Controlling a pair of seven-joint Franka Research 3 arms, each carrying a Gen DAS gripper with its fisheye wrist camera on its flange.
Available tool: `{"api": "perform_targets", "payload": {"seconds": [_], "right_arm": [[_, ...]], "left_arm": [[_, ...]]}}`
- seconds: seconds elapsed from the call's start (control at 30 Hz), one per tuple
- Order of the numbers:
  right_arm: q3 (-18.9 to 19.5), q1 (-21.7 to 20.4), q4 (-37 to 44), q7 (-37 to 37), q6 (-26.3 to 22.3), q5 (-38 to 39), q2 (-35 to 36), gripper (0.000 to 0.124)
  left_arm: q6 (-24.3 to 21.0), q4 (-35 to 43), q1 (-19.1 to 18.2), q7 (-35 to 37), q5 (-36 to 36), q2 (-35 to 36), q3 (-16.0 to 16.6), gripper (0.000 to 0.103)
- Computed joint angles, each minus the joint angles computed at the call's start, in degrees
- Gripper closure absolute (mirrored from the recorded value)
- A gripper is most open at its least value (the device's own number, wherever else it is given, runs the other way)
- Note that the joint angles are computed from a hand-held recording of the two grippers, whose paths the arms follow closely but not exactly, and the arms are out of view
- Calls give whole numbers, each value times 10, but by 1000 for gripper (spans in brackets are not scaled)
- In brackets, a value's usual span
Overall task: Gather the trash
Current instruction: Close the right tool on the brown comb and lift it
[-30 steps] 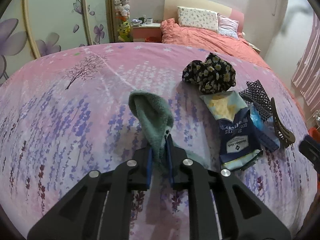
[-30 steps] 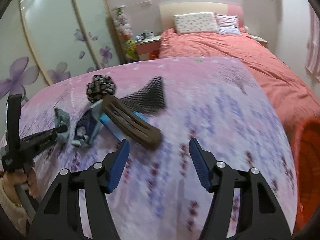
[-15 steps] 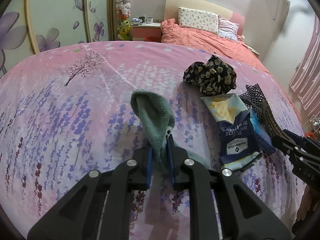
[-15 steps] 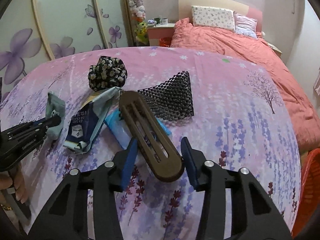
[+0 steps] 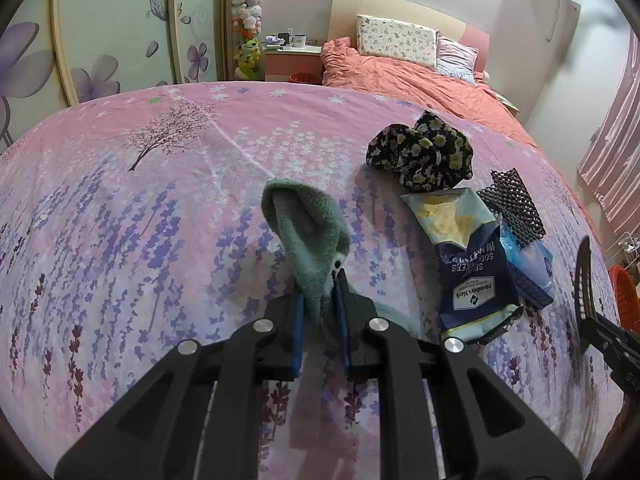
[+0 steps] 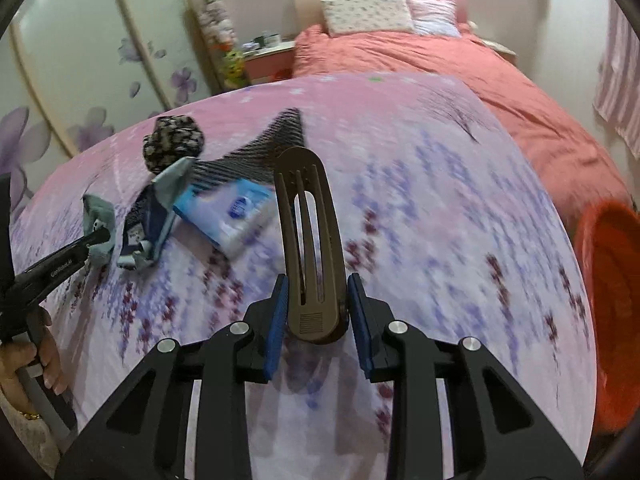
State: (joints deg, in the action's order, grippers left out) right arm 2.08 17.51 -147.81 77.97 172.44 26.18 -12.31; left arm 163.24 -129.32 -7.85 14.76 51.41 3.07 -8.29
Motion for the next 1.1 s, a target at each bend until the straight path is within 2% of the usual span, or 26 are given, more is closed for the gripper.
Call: {"api": "perform_targets", "payload": {"seconds": [0.17, 0.23, 0.37, 0.47, 0.53, 0.57, 0.63, 0.67, 0.73, 0.77, 0.83, 0.9, 1.03, 1.1], "right_arm": [[-6, 7, 3, -14, 7, 13, 10, 86], [6, -4, 9, 1, 10, -5, 18, 85], [47, -48, 11, 72, 39, -92, 37, 84], [98, -113, 12, 168, 59, -209, 48, 85], [106, -130, 14, 213, 58, -258, 48, 88], [101, -127, 16, 227, 57, -272, 50, 91], [67, -89, 15, 193, 60, -227, 50, 91], [69, -95, 12, 199, 60, -235, 47, 91], [98, -136, 1, 249, 58, -294, 35, 91], [93, -132, -5, 248, 59, -294, 31, 91], [60, -98, -15, 220, 62, -261, 24, 91], [43, -78, -17, 199, 64, -233, 23, 91], [72, -112, -19, 209, 63, -251, 20, 91], [62, -100, -19, 199, 63, -239, 21, 91]], "left_arm": [[0, 0, 0, 0, 0, 0, 0, 86], [0, 0, 0, 0, 0, 0, 0, 86], [0, 0, 0, 0, 0, 0, 0, 86], [0, 0, -1, -1, 1, 0, 0, 86], [-1, 1, -1, -1, 1, 0, 0, 86], [-1, 1, -1, -1, 1, 0, 0, 86], [-2, 1, -1, -1, 2, 0, 0, 86], [0, 0, -1, 2, 2, 0, 0, 87], [1, -1, -1, 20, 1, -2, -2, 87], [12, -7, 0, 39, -6, -5, -3, 89], [44, -28, 3, 87, -40, -15, -6, 89], [44, -43, 1, 94, -28, -29, -10, 89], [28, -49, 4, 52, 13, -41, -16, 80], [20, -47, 6, 31, 27, -42, -18, 71]]}}
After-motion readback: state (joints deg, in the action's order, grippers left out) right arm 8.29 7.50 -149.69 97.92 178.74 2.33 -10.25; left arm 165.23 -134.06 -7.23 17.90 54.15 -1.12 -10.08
